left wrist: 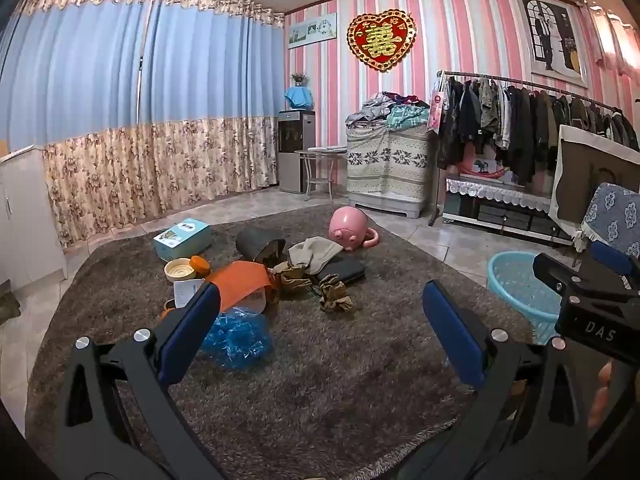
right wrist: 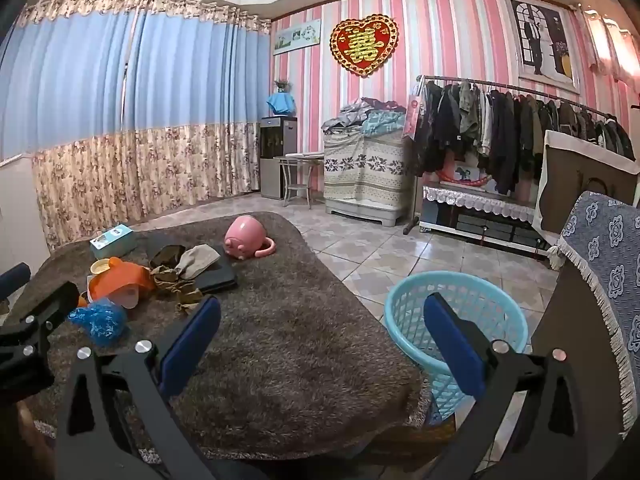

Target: Collect trash

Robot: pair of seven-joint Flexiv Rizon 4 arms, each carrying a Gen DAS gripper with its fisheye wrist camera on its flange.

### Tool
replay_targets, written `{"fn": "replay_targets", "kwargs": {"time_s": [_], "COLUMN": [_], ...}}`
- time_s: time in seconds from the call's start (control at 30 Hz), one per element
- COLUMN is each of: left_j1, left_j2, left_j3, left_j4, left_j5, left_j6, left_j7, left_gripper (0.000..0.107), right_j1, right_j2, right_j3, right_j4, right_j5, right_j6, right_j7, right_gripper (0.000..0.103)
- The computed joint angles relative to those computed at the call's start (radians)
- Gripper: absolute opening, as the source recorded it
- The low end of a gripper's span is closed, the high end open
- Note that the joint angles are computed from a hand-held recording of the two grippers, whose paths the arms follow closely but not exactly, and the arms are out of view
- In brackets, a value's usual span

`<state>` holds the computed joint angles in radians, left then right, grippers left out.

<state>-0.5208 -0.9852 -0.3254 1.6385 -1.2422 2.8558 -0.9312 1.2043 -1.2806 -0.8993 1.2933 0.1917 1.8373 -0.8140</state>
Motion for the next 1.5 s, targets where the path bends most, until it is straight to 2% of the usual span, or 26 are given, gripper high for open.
{"fn": "replay_targets", "kwargs": {"time_s": [1.5], "left_j1": [0.001], "left_j2": [0.012], "left_j3": [0.002], "left_j4": [0.018], "left_j5": [-0.002], "left_j6": [-0.005], "left_j7": [-0.013], "left_gripper": [0.098], "right_j1": [0.001], "right_j2": [-0.005], "right_j3": [-0.006], "right_j4": [-0.002], "right_j5": [-0.005], "right_j6": [-0.005], "right_j7": [0.013], "right_gripper": [0.099]}}
